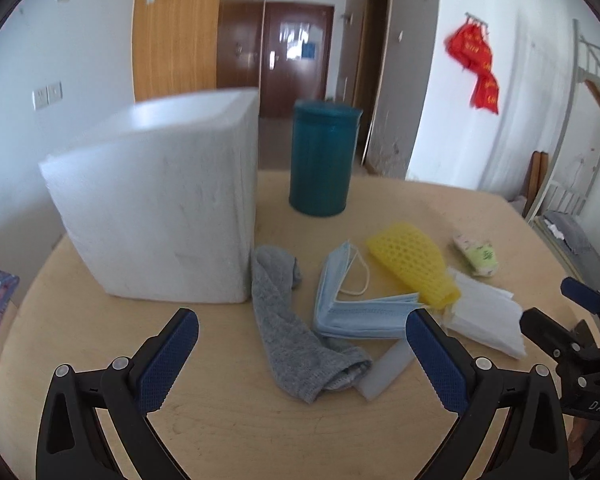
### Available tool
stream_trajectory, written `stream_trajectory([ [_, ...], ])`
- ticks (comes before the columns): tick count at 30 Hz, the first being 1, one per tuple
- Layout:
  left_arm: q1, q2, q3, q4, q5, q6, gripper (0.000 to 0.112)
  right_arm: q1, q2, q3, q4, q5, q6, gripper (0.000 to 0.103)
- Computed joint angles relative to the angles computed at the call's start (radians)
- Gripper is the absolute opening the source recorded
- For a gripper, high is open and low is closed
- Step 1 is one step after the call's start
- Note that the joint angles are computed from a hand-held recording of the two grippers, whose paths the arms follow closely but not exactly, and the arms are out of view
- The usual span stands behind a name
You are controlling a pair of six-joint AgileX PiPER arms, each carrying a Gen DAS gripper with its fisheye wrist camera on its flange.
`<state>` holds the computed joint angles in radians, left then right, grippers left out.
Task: Organize soft objects
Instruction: 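Move the right tool toward the white sheet while the left tool approaches the grey sock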
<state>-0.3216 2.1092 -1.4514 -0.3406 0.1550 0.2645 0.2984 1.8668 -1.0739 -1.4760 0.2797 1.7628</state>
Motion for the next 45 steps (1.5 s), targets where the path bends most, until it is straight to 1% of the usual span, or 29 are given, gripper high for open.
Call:
stream_trajectory([
  [1,0.004,0.015,-0.023,0.003,0.025,-0.009,0.103,-0.012,0.009,-0.008,0.048,-0.011,-0.043,0.103],
  [2,0.009,0.042,-0.062,0.032,0.059,-0.047,0.103,-0.023,0.013,-0.009,0.072,-0.022,-0.063,0.103],
  [3,0.012,0.062,-0.088,0.063,0.076,-0.082,0.103,-0.033,0.018,-0.012,0.090,-0.033,-0.079,0.103],
  [6,0.013,0.101,-0.139,0.114,0.118,-0.136,0.103,-0.048,0.035,-0.031,0.190,-0.036,-0.180,0.103],
  [8,0.008,0.125,-0.171,0.180,0.141,-0.198,0.103,-0.057,0.045,-0.039,0.256,-0.035,-0.251,0.103],
  [12,0.010,0.154,-0.211,0.212,0.172,-0.224,0.103,-0.076,0.057,-0.050,0.366,-0.031,-0.359,0.103],
  [15,0.012,0.174,-0.237,0.236,0.197,-0.239,0.103,-0.086,0.065,-0.055,0.389,-0.021,-0.385,0.103],
  [16,0.011,0.179,-0.242,0.241,0.201,-0.242,0.103,-0.091,0.070,-0.061,0.419,-0.017,-0.415,0.103],
  [18,0.008,0.196,-0.263,0.290,0.219,-0.282,0.103,-0.100,0.082,-0.070,0.455,-0.013,-0.452,0.103],
  [22,0.005,0.225,-0.299,0.308,0.241,-0.290,0.103,-0.119,0.115,-0.102,0.577,-0.006,-0.572,0.103],
  [25,0.006,0.238,-0.321,0.321,0.263,-0.302,0.101,-0.123,0.137,-0.127,0.635,0.003,-0.638,0.103],
  [26,0.005,0.241,-0.325,0.334,0.265,-0.316,0.100,-0.123,0.138,-0.125,0.629,0.003,-0.634,0.103],
  [30,0.009,0.254,-0.347,0.338,0.288,-0.322,0.092,-0.117,0.166,-0.157,0.669,0.027,-0.691,0.103],
  [33,0.009,0.271,-0.374,0.320,0.308,-0.296,0.082,-0.115,0.179,-0.178,0.706,0.049,-0.736,0.103],
  [36,0.005,0.287,-0.398,0.324,0.322,-0.297,0.078,-0.115,0.190,-0.193,0.738,0.055,-0.773,0.103],
  [37,0.004,0.288,-0.400,0.322,0.323,-0.295,0.075,-0.116,0.191,-0.191,0.738,0.049,-0.775,0.102],
  [39,0.004,0.299,-0.416,0.303,0.330,-0.277,0.071,-0.123,0.192,-0.191,0.796,0.034,-0.836,0.093],
  [41,0.002,0.303,-0.418,0.317,0.327,-0.288,0.070,-0.119,0.192,-0.191,0.766,0.035,-0.810,0.090],
  [43,0.000,0.301,-0.412,0.319,0.320,-0.287,0.069,-0.121,0.188,-0.189,0.777,0.031,-0.824,0.088],
  [44,0.000,0.300,-0.411,0.316,0.317,-0.284,0.064,-0.119,0.187,-0.187,0.768,0.029,-0.815,0.085],
  [45,0.001,0.301,-0.409,0.311,0.312,-0.279,0.060,-0.120,0.183,-0.180,0.757,0.024,-0.806,0.080],
])
